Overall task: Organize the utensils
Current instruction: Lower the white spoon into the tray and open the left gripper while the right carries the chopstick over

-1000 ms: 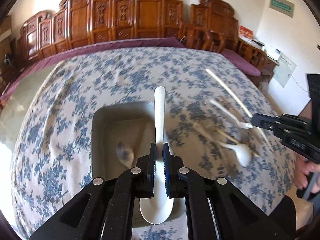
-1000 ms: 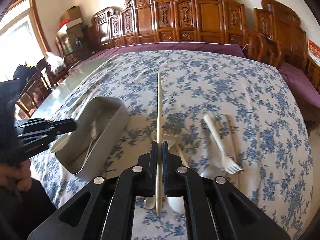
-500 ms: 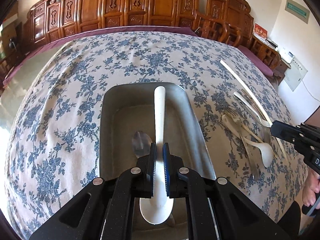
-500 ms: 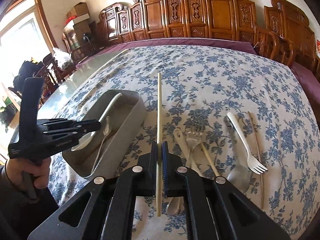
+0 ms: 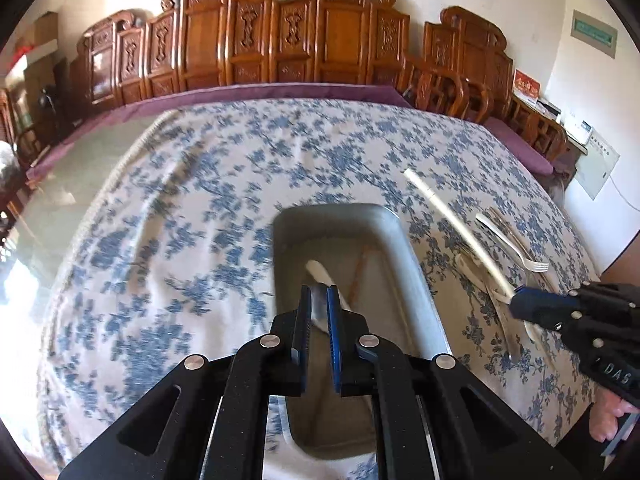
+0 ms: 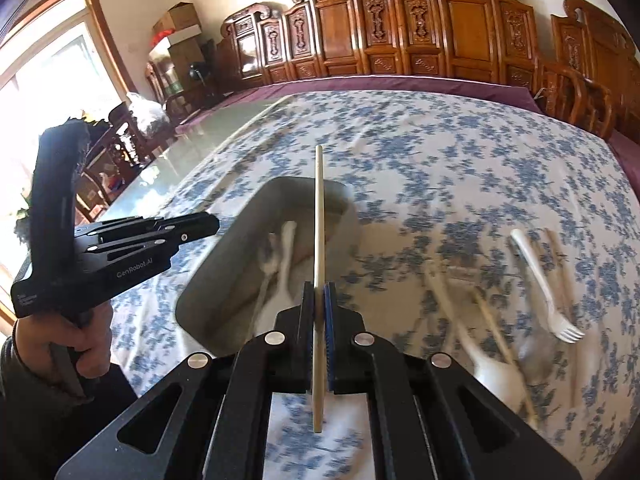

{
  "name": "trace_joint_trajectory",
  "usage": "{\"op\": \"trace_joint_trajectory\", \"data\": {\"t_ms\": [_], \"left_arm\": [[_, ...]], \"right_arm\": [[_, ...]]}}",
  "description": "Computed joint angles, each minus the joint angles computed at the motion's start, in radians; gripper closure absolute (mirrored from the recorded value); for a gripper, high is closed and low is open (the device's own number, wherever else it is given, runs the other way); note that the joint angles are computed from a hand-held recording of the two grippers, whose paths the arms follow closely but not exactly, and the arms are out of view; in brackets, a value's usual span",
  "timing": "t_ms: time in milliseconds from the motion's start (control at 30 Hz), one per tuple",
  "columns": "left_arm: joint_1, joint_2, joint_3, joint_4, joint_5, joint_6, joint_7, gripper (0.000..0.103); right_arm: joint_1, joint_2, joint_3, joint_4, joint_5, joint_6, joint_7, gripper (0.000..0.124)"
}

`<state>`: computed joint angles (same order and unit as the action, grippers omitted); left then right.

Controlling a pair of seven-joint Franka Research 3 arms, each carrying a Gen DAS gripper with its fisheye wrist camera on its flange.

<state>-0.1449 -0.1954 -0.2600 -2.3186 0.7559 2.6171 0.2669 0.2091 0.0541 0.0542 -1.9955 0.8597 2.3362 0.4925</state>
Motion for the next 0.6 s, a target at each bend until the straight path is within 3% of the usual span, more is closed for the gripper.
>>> {"op": "trace_joint_trajectory", "data": {"t_ms": [300,600], "left_arm": [[0.028,-0.107,0.006,-0.086,-0.004,-0.002,-0.004,0.096],[0.056,-0.133,-0.002,-0.121,-0.02,0.021,0.008,0.096]], "right_arm": [[0.056,0.04,0.036,0.01,-0.078,0.02,0.129,0.118],[0.079,0.123,0.056,0.071,-0.157,0.041,0.276,0.118]]}}
